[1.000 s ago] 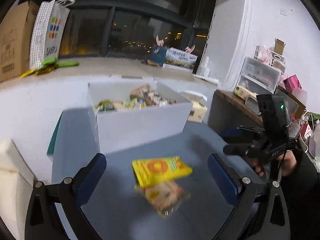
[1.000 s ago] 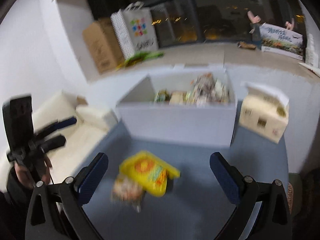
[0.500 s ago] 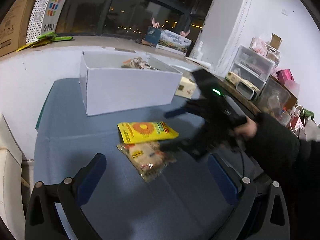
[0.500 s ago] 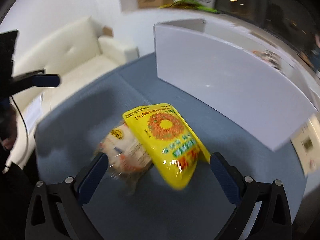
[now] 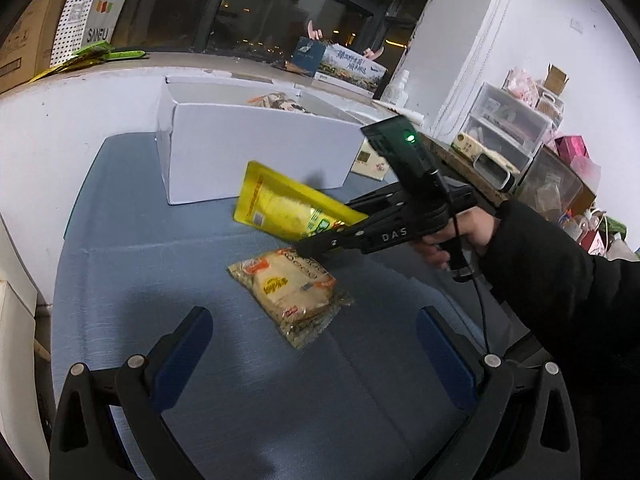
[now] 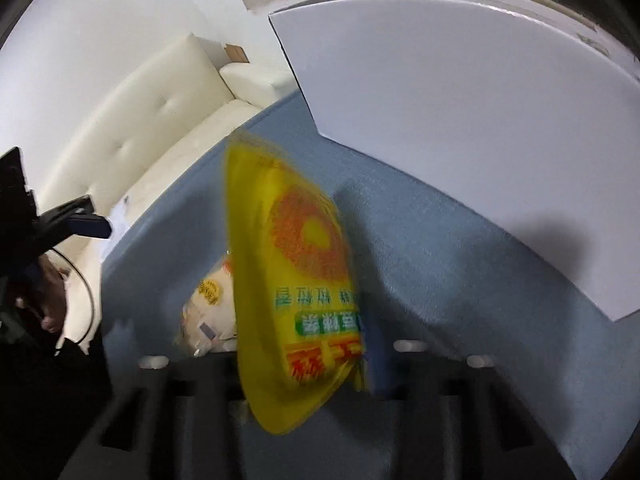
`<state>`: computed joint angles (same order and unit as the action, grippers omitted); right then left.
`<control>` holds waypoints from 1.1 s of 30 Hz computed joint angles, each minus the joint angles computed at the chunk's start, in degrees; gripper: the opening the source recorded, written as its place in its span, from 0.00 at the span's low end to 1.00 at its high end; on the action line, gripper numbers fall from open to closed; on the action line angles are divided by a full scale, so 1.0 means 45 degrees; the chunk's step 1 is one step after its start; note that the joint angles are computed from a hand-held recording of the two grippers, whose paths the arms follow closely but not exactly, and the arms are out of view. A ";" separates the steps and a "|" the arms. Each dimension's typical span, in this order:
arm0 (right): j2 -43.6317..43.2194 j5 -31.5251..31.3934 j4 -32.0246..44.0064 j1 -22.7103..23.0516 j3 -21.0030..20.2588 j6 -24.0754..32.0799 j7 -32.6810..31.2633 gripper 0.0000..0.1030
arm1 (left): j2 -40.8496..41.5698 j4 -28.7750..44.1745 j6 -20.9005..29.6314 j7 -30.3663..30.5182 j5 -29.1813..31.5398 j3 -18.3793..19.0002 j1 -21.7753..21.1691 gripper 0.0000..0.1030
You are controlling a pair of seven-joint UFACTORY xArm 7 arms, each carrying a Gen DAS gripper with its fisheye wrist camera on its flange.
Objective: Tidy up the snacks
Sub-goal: 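Grasp the yellow noodle bag with the right tool and lift it, then grasp the last round bread pack with the left tool while the right holds the yellow bag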
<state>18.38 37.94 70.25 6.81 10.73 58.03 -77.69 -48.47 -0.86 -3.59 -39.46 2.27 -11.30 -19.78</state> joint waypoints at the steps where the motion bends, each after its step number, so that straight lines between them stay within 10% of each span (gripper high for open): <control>1: -0.0140 0.0078 -0.0220 -0.0026 -0.0015 -0.0230 -0.0095 0.31 | 0.0379 0.0152 -0.0115 0.0071 0.0062 -0.0041 0.0041 1.00; 7: -0.1715 0.2242 -0.1842 -0.0645 -0.0314 -0.0483 -0.0795 0.25 | 0.2999 0.1312 -0.0988 0.0564 0.0160 -0.0083 0.0343 1.00; 14: -0.4250 0.4248 -0.3972 -0.0931 -0.1574 0.0004 -0.1744 0.25 | 0.5493 0.2857 -0.0935 -0.0371 -0.0494 -0.1987 0.2414 1.00; 23: -0.6256 0.4925 -0.5441 -0.1479 -0.3231 0.1328 -0.1674 0.25 | 0.6398 0.5051 0.1288 -0.3055 0.1672 -0.8900 0.9701 0.99; 25: -0.6704 0.4919 -0.5962 -0.1555 -0.3411 0.1185 -0.1855 0.25 | 0.6123 0.5261 0.1474 -0.3553 0.2416 -0.9755 1.0602 0.86; 26: -0.6690 0.4935 -0.5997 -0.1496 -0.3409 0.1158 -0.1775 0.25 | 0.6065 0.5269 0.1425 -0.3673 0.2629 -0.9780 1.0668 0.74; 33: -0.6608 0.5089 -0.6261 -0.1430 -0.3493 0.1117 -0.1756 0.25 | 0.5333 0.3994 0.0031 -0.3788 0.3148 -0.7171 0.8327 0.74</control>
<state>-11.36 60.84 42.07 0.38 -4.99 63.06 -85.59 -24.47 17.11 -3.46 -56.51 16.43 -43.56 17.70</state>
